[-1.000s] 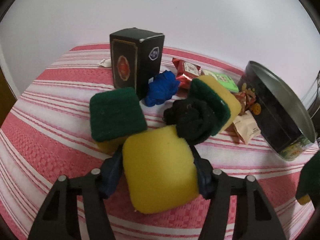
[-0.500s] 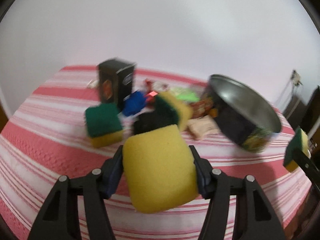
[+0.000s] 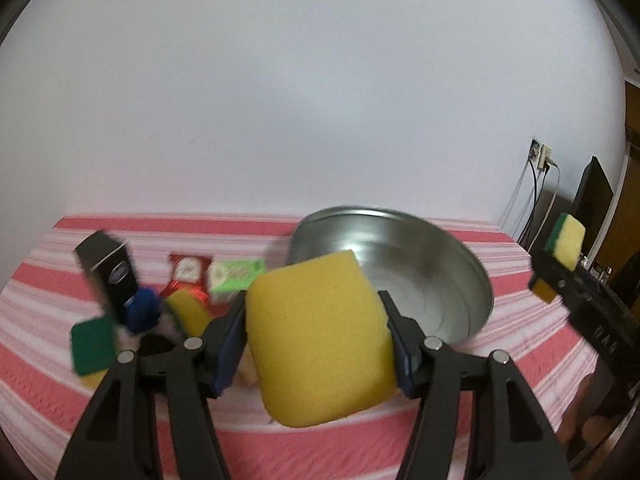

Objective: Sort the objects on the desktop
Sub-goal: 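Carry the yellow sponge over the metal tin and open the right gripper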

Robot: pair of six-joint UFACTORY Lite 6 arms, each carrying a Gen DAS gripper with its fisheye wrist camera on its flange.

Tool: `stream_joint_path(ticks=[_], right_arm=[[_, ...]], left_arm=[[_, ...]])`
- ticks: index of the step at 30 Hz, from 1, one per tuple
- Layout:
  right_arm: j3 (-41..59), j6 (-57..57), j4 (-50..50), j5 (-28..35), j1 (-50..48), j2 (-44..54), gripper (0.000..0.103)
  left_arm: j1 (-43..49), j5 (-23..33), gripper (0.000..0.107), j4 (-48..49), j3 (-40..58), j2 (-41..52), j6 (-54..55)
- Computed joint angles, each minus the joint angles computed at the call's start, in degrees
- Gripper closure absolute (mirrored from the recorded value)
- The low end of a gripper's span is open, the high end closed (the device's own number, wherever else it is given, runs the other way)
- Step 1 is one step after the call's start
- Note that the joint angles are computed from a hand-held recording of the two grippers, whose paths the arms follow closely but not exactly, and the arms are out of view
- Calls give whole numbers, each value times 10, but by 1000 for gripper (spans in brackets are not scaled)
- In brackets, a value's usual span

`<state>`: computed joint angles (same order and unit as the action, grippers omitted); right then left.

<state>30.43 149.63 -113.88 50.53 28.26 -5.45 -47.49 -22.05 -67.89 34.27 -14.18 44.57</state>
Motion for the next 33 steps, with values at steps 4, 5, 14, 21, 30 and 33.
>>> stream_joint_path(ticks=[4, 5, 14, 21, 30, 33], right_arm=[[58, 9, -48, -9, -51, 73, 26], [65, 11, -56, -11, -63, 83, 26], [170, 28, -108, -17, -142, 216, 26], [183, 8, -94, 1, -150, 247, 25], [231, -34, -65, -20, -134, 291, 25], [238, -37, -61, -20, -131, 303, 25]], left_arm=[[-22, -52, 46, 12, 92, 112, -9], [-23, -56, 46, 13, 109, 132, -11], [-6, -45, 46, -43, 290, 322, 47], [1, -40, 46, -59, 370, 407, 73], [6, -50, 46, -66, 403, 452, 86], [-2, -57, 41, -78, 411, 456, 99]])
